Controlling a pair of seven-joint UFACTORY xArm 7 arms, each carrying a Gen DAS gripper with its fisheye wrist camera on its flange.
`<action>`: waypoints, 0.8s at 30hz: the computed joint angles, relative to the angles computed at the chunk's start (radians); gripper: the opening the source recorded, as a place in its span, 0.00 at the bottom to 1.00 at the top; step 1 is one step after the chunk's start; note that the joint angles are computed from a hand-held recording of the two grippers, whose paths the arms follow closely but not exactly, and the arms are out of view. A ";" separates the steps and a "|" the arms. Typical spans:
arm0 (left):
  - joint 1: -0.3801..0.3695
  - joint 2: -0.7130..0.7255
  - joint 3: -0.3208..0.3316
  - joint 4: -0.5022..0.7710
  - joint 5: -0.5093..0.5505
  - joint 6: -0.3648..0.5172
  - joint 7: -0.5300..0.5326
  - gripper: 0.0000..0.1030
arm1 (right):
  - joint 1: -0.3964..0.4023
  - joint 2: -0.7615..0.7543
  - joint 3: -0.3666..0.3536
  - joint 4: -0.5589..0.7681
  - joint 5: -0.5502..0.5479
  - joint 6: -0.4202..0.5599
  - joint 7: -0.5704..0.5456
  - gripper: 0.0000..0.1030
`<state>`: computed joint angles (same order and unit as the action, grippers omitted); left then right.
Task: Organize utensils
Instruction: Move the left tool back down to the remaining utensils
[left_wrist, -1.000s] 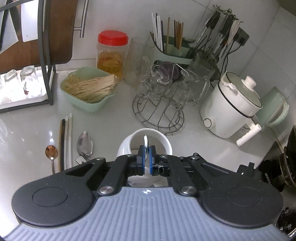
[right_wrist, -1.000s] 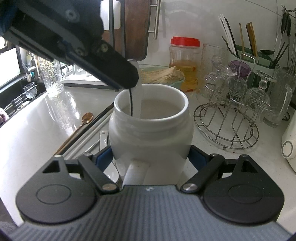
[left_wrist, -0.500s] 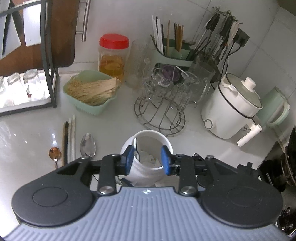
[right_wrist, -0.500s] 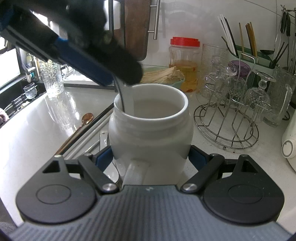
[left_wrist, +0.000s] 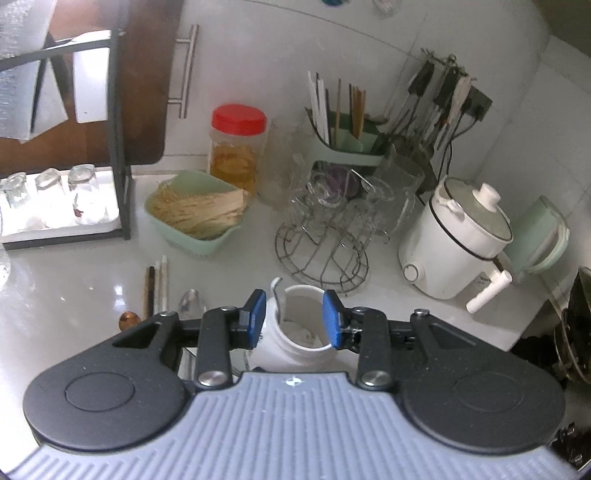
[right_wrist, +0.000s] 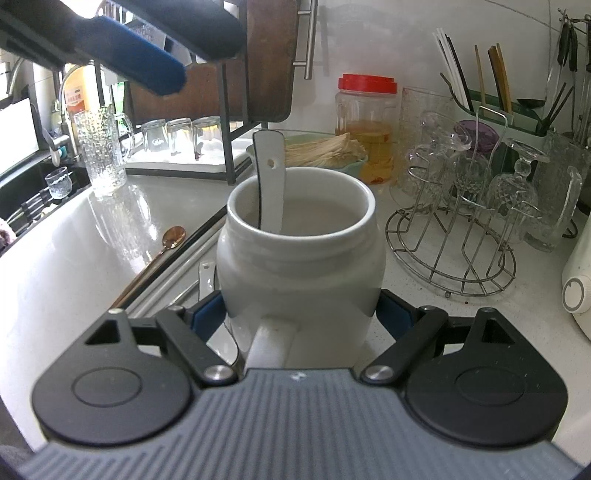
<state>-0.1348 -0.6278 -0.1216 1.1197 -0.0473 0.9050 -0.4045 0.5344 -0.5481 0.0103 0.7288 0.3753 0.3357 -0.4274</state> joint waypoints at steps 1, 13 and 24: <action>0.004 -0.005 0.002 -0.003 0.002 -0.002 -0.002 0.37 | -0.002 0.001 0.001 0.001 -0.001 -0.001 0.002 0.87; 0.072 -0.038 0.039 -0.072 0.036 0.022 -0.031 0.37 | -0.015 0.010 0.005 0.009 -0.013 -0.002 0.024 0.87; 0.079 -0.003 0.107 -0.170 -0.035 0.006 -0.005 0.37 | -0.033 0.015 0.013 0.026 -0.023 0.030 0.031 0.87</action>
<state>-0.0558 -0.6311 -0.0148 0.9502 -0.0826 0.9110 -0.4097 0.5014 -0.5336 0.0231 0.7545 0.3528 0.3655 -0.3963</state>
